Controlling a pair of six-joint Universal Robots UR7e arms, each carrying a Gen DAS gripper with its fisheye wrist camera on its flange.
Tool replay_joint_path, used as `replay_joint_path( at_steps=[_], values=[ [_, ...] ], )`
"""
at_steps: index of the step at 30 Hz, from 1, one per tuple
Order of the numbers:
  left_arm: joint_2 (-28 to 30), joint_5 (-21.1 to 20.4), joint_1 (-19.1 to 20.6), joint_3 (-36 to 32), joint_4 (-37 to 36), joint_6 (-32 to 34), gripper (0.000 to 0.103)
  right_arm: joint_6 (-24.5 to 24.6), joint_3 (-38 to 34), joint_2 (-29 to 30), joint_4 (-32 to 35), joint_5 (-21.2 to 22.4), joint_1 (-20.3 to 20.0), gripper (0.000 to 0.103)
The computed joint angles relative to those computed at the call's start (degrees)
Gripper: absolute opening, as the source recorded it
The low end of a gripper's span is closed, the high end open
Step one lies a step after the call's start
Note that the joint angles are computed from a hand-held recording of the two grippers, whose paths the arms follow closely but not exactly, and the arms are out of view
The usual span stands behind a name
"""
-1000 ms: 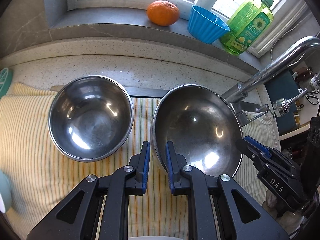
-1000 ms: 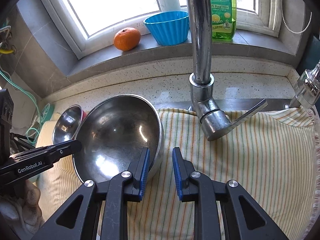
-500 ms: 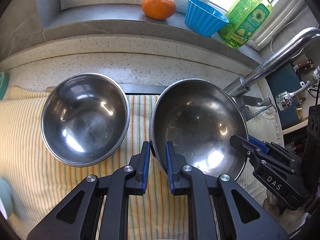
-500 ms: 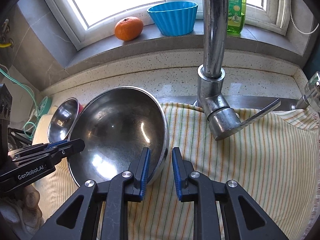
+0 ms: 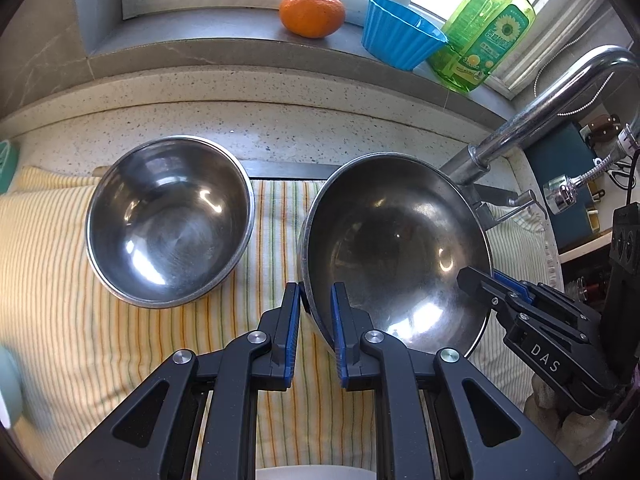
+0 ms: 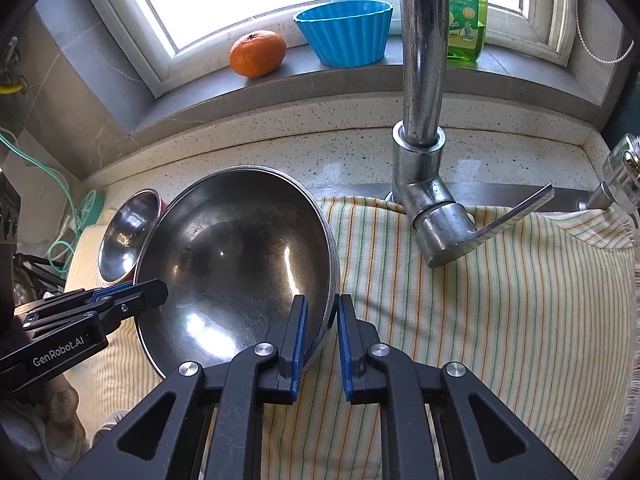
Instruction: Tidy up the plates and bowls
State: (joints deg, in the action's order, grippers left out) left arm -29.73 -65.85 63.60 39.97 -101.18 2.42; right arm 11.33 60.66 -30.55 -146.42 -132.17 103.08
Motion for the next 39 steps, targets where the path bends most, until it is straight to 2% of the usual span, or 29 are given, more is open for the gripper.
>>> replay_joint_path(
  at_steps=[17,39],
  values=[
    [-8.41,-0.8,-1.33,13.45,-6.12,-1.02,0.014,0.49,7.74,-4.22,-2.72,-0.31,1.78,0.013],
    [-14.74,-1.17,-2.55,22.97,-8.45,-1.08,0.014,2.99,17.27,-8.8,-6.38,-0.81,3.91,0.013]
  ],
)
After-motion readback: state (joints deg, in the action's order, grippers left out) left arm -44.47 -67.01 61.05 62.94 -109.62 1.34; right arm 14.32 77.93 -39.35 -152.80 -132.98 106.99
